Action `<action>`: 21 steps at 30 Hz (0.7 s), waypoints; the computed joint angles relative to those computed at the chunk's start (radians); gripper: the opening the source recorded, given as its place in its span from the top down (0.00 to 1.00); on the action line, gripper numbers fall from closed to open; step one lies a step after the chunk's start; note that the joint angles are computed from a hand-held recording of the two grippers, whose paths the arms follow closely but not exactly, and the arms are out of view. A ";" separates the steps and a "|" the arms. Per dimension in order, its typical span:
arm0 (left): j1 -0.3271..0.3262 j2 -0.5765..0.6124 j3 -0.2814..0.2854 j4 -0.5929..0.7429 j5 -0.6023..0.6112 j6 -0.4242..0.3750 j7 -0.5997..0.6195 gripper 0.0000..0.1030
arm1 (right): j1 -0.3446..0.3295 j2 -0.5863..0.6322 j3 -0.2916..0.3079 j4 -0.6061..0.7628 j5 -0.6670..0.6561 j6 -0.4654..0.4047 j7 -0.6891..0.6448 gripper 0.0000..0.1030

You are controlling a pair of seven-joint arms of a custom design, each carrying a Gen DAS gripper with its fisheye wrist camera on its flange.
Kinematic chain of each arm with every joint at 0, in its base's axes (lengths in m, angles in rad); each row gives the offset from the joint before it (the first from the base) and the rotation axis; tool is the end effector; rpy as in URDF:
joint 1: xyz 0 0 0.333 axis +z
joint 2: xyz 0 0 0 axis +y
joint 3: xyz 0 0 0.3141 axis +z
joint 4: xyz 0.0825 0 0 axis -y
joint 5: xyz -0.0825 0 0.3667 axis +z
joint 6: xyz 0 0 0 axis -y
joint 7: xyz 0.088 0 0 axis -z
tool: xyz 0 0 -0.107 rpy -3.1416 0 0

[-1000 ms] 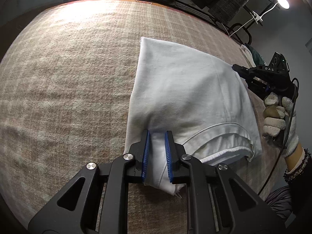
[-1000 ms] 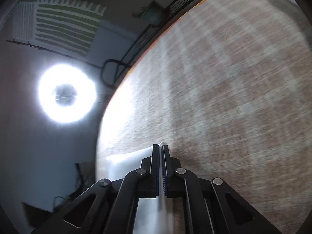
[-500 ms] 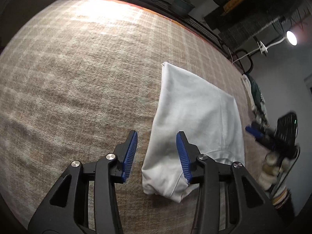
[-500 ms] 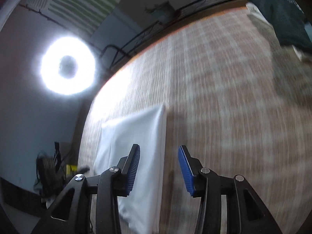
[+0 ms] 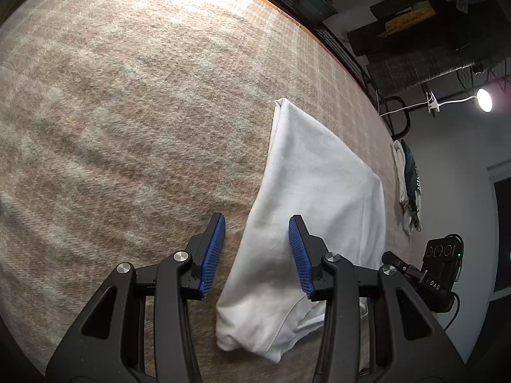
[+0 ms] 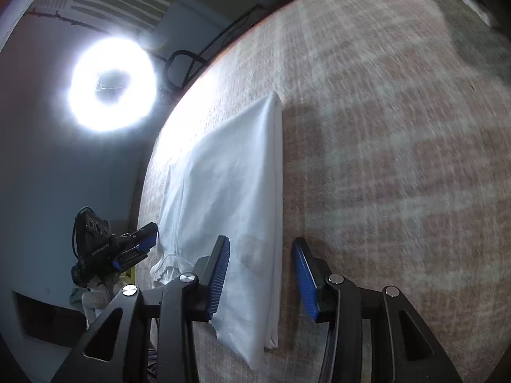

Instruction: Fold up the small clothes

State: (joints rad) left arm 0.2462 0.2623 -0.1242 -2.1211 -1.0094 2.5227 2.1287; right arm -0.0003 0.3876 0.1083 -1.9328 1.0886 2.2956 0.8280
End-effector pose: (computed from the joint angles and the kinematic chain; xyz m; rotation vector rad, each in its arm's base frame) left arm 0.5665 0.0793 0.3095 2.3318 -1.5762 0.9362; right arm 0.6079 0.0816 0.3046 -1.7299 1.6215 0.5037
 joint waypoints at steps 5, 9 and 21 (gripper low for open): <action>-0.024 0.015 -0.015 0.019 0.027 0.032 -0.011 0.60 | 0.004 0.026 0.013 0.034 0.018 0.015 0.017 0.61; -0.062 0.013 -0.018 0.009 0.118 0.098 -0.061 0.79 | 0.036 0.051 0.025 0.072 -0.014 0.045 0.056 0.73; -0.173 -0.071 -0.065 -0.118 0.481 0.449 -0.255 0.91 | 0.129 -0.052 0.044 0.008 -0.216 0.259 0.114 0.94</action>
